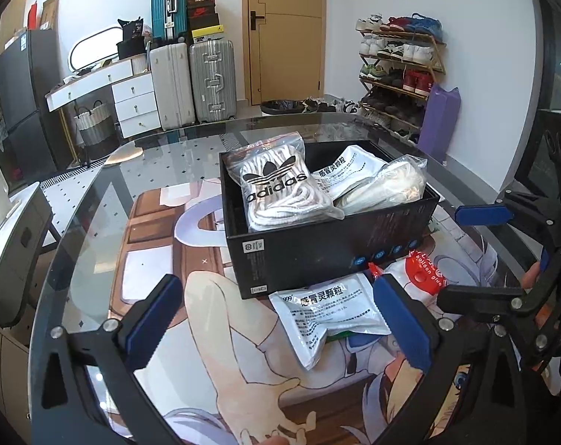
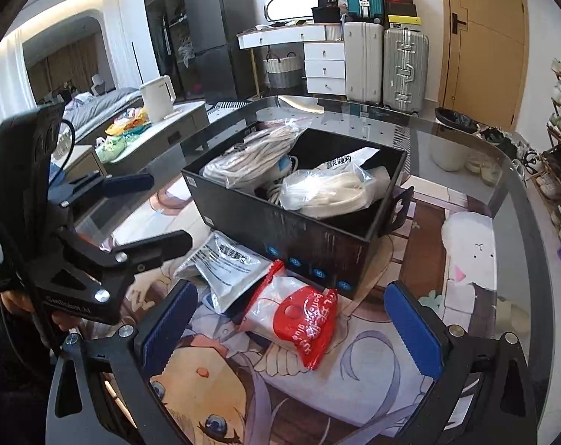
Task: Organize soft objects
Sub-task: 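Withdraw both grippers from the box toward the remaining packets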
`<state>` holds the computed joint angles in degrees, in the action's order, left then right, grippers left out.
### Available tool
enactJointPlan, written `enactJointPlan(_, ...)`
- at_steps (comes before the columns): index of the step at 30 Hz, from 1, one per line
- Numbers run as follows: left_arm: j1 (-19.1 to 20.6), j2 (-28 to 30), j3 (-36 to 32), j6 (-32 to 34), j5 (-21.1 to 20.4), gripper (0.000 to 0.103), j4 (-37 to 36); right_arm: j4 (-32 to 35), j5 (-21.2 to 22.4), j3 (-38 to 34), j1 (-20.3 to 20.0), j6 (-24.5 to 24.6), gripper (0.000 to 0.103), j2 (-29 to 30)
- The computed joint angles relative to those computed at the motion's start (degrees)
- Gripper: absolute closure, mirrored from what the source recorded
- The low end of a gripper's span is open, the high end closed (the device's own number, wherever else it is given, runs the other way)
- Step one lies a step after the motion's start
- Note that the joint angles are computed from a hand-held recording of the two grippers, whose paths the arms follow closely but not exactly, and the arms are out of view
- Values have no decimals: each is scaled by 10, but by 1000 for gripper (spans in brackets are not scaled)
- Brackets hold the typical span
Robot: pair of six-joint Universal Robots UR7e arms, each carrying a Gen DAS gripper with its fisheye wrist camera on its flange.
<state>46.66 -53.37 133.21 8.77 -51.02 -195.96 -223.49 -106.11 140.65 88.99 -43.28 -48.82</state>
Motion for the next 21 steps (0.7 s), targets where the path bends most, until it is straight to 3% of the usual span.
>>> enactJointPlan(21,8,11,-7,-1,-4,0,20,39,-17,-20,-9,8,1,14)
